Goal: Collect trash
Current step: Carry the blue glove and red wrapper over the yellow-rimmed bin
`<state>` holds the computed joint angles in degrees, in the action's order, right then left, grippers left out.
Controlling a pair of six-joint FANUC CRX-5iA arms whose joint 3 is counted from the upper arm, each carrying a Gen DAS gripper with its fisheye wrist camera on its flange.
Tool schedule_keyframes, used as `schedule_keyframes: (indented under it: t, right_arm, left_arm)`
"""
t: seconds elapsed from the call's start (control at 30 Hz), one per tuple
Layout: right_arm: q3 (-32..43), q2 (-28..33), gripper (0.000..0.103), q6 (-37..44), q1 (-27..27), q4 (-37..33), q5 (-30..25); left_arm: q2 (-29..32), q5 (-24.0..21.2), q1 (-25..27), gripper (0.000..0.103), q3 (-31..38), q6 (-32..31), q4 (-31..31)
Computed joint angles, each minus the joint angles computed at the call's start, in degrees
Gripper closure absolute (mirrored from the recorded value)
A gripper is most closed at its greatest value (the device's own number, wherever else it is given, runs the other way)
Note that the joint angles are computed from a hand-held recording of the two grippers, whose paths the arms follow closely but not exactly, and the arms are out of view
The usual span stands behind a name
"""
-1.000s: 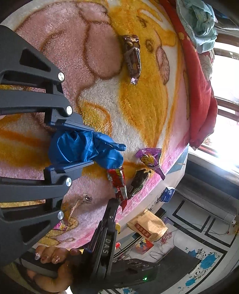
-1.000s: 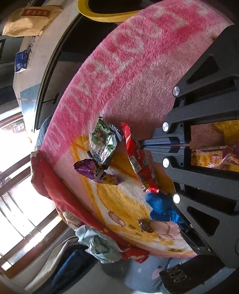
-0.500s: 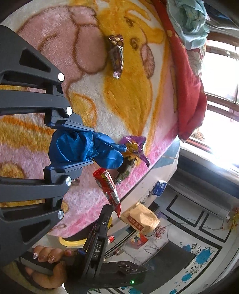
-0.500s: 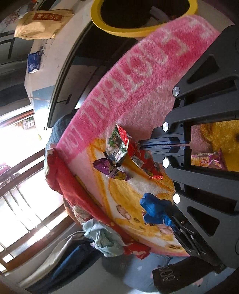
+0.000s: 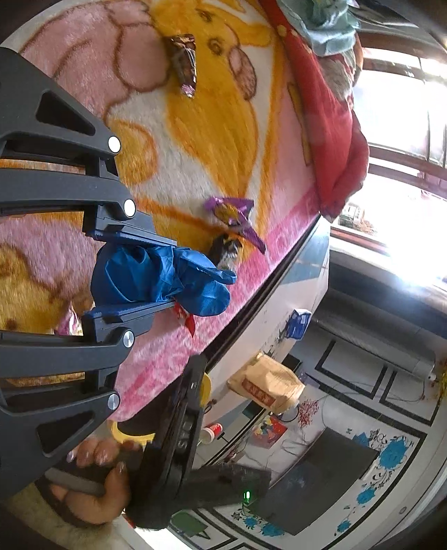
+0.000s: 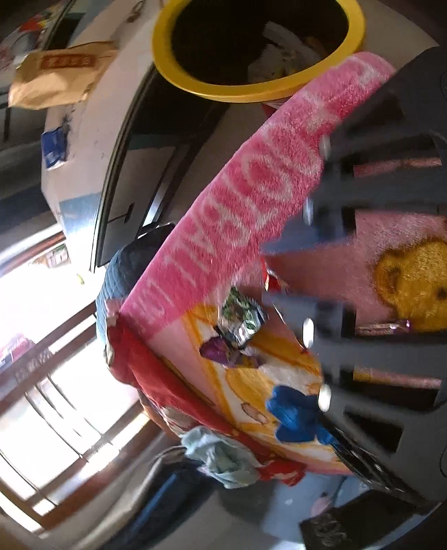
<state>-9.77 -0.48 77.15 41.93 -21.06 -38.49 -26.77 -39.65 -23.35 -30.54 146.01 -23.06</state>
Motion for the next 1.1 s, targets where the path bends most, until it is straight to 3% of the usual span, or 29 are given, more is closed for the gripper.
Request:
schedule_keyframes:
  t: [0.33,0.37,0.43,0.7,1.1]
  right_arm:
    - [4.75,5.45,0.073,2.28,-2.49,-8.30,-3.15]
    - [5.02,5.87,0.076,2.43,-2.59,-8.88,-3.31]
    - [5.97,6.72,0.103,4.50,-3.39,-11.21,-4.82]
    - [3.63,3.79,0.103,6.51,-4.42,-9.09,-2.68]
    - [-0.29,-1.19,0.103,2.08,-8.71,-2.20,3.10]
  left_arm:
    - [1.55,-1.63,-3.62,0.077,3.06,2.41,-3.41]
    - [1.64,-1.74,-3.67,0.077,3.23,2.29,-3.43]
    - [2.03,-2.08,-4.06,0.077,3.75,2.35,-3.77]
    - [4.39,-0.87,-4.28,0.077,5.24,0.70,-2.93]
    - [10.80,3.65,-5.77,0.077,8.92,-4.42,-0.59]
